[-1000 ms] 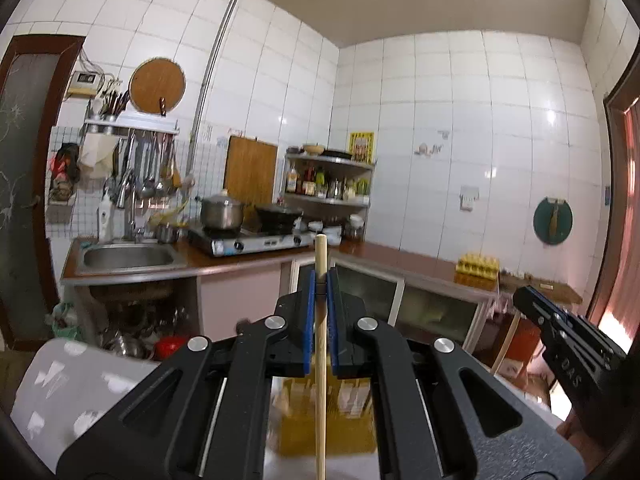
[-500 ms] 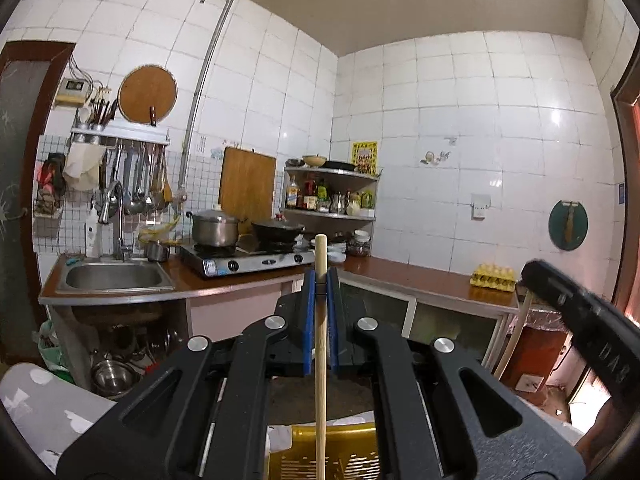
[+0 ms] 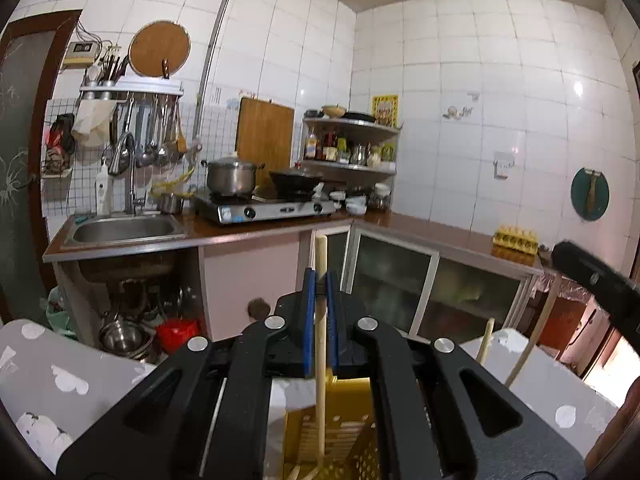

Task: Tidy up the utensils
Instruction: 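Open both tools to release the chopsticks into the holder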

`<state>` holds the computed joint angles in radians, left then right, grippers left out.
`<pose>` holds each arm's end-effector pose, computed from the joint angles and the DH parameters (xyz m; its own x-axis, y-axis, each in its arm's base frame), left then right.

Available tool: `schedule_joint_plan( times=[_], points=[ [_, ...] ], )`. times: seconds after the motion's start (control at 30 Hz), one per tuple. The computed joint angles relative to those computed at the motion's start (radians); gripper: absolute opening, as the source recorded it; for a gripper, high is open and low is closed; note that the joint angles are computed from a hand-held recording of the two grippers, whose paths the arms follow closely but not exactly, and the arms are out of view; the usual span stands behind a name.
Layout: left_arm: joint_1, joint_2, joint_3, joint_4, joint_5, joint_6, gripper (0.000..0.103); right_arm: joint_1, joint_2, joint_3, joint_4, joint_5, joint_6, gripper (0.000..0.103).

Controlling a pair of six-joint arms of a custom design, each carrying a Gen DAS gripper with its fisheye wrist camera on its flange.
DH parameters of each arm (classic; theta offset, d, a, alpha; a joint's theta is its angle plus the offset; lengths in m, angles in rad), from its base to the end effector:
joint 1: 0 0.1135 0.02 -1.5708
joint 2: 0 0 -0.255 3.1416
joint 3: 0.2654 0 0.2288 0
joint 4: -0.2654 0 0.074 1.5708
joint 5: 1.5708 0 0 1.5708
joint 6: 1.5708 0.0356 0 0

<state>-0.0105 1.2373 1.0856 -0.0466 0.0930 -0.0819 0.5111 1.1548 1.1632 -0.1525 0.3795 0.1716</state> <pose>0.2711 -0.0062 0.3588 -0.2046 -0.0793 -0.9756 0.0851 0.9915 -0.0984 0.2186 0.1074 0.3932 -0.1464 0.0998 -0.9842 -0.1112 0.9869 0.1166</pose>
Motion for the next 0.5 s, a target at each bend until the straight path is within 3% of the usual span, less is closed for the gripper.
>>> schedule_joint_plan(
  times=[0.2,0.27,0.3,0.33,0.37,0.4,0.43,0.5],
  points=[
    [0.036,-0.034,0.036,-0.151,0.005,-0.001,0.005,-0.031,0.03,0.018,-0.122,-0.029,0.018,0.007],
    [0.065,-0.068,0.063,-0.229,0.029,-0.001,0.008,-0.027,0.025,0.045,-0.181,-0.021,0.025,0.007],
    [0.081,-0.084,0.079,-0.267,0.045,-0.002,0.016,-0.03,0.018,0.059,-0.212,-0.024,0.037,0.007],
    [0.102,-0.108,0.103,-0.317,0.06,-0.001,0.03,-0.035,0.008,0.075,-0.244,-0.027,0.052,0.012],
    [0.12,-0.127,0.12,-0.351,0.068,0.0,0.037,-0.036,-0.008,0.095,-0.288,-0.025,0.07,0.019],
    [0.148,-0.149,0.136,-0.382,0.088,0.002,0.049,-0.034,-0.025,0.113,-0.33,-0.016,0.083,0.041],
    [0.184,-0.178,0.154,-0.419,0.118,0.006,0.06,-0.029,-0.035,0.126,-0.354,-0.005,0.091,0.056],
    [0.254,-0.218,0.196,-0.493,0.19,0.028,0.067,0.01,-0.088,0.133,-0.408,0.047,0.1,0.058]
  ],
)
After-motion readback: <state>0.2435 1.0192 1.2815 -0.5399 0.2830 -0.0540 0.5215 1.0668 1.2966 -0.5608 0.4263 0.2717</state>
